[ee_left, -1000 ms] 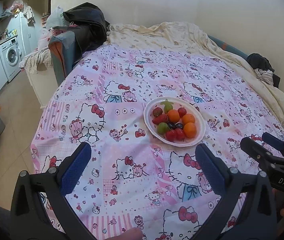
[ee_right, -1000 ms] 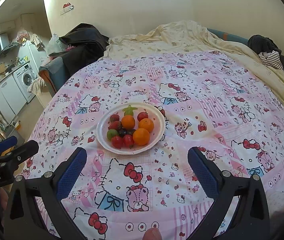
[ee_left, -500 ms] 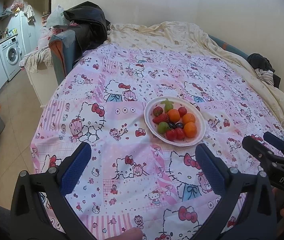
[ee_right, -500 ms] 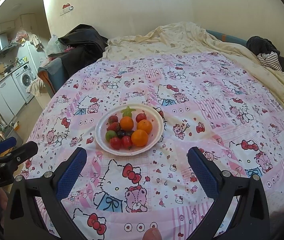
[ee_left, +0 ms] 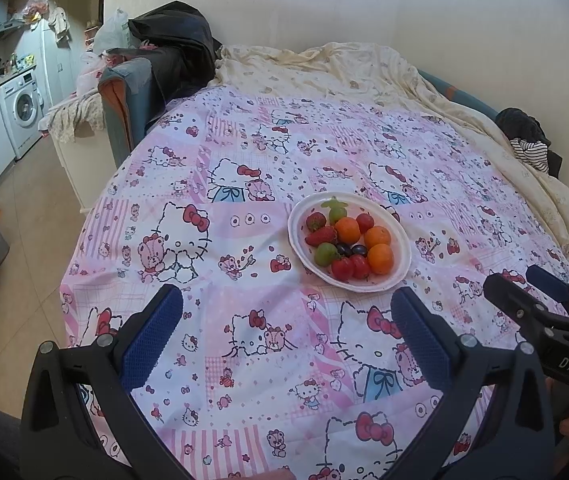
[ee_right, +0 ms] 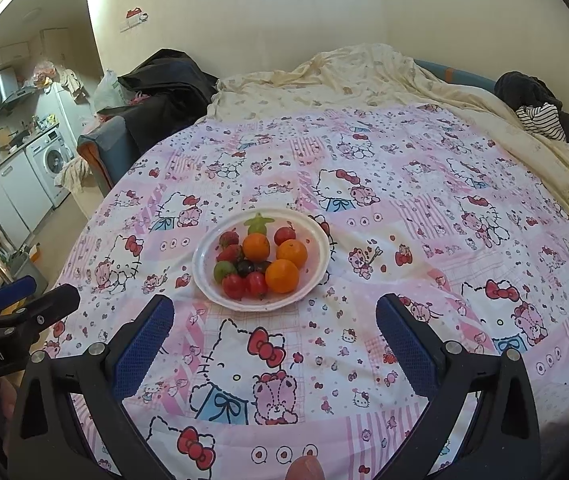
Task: Organize fruits
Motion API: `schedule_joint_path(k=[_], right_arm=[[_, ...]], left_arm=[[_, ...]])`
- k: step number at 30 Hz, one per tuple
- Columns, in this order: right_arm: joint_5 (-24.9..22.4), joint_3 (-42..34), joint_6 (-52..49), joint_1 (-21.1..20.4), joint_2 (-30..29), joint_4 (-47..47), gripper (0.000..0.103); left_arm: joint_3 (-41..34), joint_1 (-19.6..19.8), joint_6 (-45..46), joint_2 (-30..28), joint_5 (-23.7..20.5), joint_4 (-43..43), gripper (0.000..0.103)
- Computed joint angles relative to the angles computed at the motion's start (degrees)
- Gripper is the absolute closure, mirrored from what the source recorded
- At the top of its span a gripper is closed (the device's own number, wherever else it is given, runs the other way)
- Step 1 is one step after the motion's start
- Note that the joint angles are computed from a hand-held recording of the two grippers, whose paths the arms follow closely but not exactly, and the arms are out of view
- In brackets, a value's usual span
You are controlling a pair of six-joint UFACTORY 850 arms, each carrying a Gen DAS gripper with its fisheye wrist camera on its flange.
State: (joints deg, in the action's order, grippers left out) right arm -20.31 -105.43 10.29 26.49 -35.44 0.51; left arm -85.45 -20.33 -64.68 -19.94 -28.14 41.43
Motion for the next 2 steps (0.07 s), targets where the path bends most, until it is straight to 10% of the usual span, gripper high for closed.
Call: schedule_joint_path(k=[2], right_arm=[[-0.2,-0.2,-0.2,-0.1,-0.1,0.5,0.0]], left_arm=[[0.0,-0.2,-0.3,-0.1,-0.1,0.3,0.0]])
